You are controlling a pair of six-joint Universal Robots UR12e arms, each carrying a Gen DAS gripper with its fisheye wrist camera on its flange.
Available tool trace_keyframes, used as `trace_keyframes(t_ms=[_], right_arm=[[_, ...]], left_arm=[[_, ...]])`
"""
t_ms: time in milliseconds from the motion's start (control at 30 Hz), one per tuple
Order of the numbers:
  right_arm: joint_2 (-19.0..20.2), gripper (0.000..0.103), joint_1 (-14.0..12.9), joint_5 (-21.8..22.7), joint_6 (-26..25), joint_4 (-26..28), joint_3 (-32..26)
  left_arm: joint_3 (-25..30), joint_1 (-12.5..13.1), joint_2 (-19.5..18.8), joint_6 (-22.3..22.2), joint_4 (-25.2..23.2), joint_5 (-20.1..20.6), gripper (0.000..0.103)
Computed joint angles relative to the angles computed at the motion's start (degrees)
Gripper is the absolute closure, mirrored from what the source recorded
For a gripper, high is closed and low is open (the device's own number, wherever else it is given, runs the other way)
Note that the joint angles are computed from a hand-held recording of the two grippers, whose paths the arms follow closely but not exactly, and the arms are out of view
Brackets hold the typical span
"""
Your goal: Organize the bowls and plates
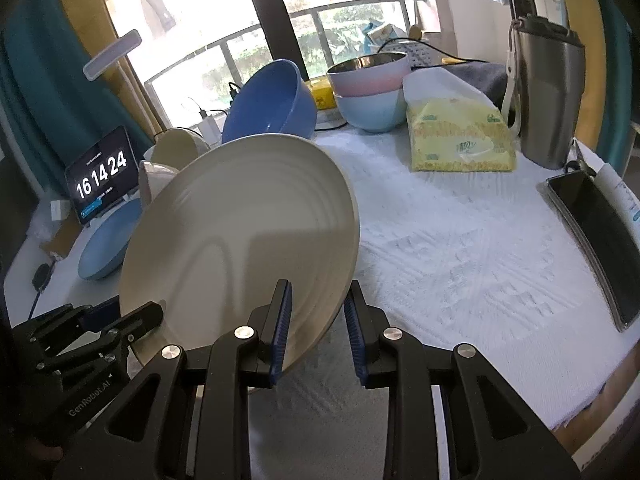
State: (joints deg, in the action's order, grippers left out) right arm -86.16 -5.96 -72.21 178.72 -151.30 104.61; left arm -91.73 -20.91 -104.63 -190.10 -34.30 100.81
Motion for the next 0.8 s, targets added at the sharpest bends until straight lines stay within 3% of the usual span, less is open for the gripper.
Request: trace_keyframes(t_ms=[400,533,800], right_arm=[[2.07,0.074,0.62,0.12,-1.4,1.44,-2.32],[2.5,0.074,0.86,-0.73,-1.38,1.33,-2.75],[3.33,0.074,1.21,-2.68,-0.7,2.42,-3.54]], left_arm=[[1.72,0.97,-1.04,-2.49,-3.79,-0.94,0.067],[1.9,1.4,-1.09,-2.25,-4.65,-1.95,0.055],[0.68,2.34,-0.21,-2.19,-3.89,-3.25,0.041]])
